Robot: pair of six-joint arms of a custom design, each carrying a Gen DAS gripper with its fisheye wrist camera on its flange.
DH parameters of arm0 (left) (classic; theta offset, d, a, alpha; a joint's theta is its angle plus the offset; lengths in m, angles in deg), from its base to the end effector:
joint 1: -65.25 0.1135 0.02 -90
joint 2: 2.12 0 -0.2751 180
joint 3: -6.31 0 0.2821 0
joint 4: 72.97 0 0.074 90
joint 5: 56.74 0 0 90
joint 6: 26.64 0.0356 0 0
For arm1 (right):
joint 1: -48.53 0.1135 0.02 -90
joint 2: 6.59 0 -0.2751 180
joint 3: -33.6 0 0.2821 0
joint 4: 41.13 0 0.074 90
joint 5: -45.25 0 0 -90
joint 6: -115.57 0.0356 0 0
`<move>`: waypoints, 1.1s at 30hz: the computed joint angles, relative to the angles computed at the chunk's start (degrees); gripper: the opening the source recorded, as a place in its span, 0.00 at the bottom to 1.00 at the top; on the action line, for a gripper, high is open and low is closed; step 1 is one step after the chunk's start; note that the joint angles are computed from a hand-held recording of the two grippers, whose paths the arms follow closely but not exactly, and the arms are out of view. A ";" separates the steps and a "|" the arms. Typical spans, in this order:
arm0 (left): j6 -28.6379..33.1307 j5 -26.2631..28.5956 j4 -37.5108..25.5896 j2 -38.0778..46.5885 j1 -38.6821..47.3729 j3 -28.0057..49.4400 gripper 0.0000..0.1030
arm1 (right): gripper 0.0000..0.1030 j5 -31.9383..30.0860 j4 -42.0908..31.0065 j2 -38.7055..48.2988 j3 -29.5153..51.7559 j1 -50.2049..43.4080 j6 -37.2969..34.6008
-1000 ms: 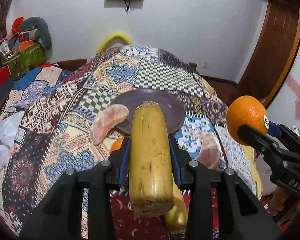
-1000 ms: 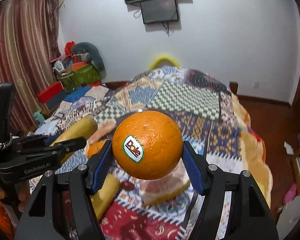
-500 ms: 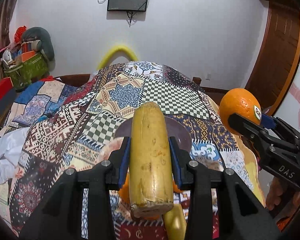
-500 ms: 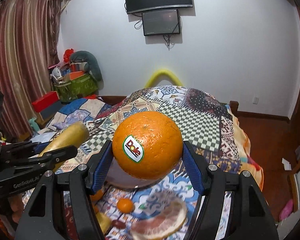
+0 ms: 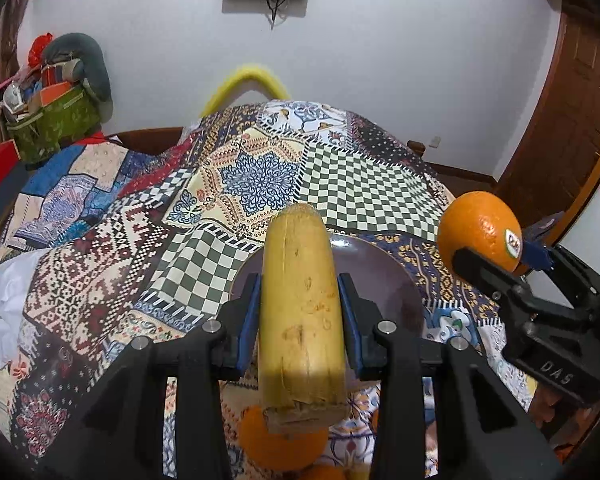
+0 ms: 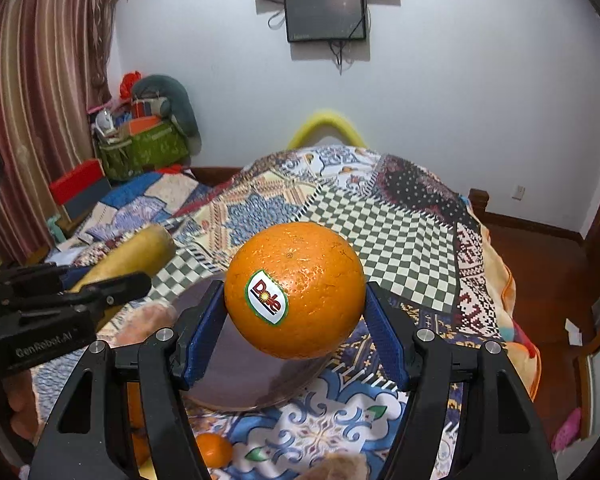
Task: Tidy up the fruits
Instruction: 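Carry corn cob in left tool and orange in right tool over dark plate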
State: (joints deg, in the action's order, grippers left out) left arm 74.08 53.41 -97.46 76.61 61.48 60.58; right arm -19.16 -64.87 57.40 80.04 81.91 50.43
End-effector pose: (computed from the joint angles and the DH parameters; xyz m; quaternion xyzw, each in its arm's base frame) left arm 0.2921 -0.0315 0.1855 0.1771 0.9070 -0.1426 0.3545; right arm 0.2156 0.1236 0.2057 0.0251 0.8927 0.0194 0.4495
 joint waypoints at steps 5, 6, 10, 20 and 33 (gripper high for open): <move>-0.01 0.46 0.50 7.50 -1.29 3.95 0.36 | 0.63 -5.99 2.09 6.03 1.63 -4.82 -2.73; -0.04 0.58 0.40 8.75 -1.51 4.69 0.36 | 0.63 -7.08 2.41 6.95 1.84 -5.64 -3.08; -0.02 -0.14 0.34 13.59 -2.71 7.61 0.36 | 0.63 -10.94 3.11 11.59 3.55 -8.62 -5.05; 0.71 -2.79 -0.63 21.28 -4.86 12.83 0.36 | 0.63 -17.23 1.66 21.78 9.38 -13.28 -10.39; 0.83 -3.53 -1.81 24.20 -5.89 14.91 0.36 | 0.64 -21.42 -0.12 24.94 11.44 -15.14 -11.31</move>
State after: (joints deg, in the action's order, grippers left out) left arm 74.91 49.89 -99.27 100.82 55.59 75.49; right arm -40.58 -64.99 82.34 91.48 66.77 39.12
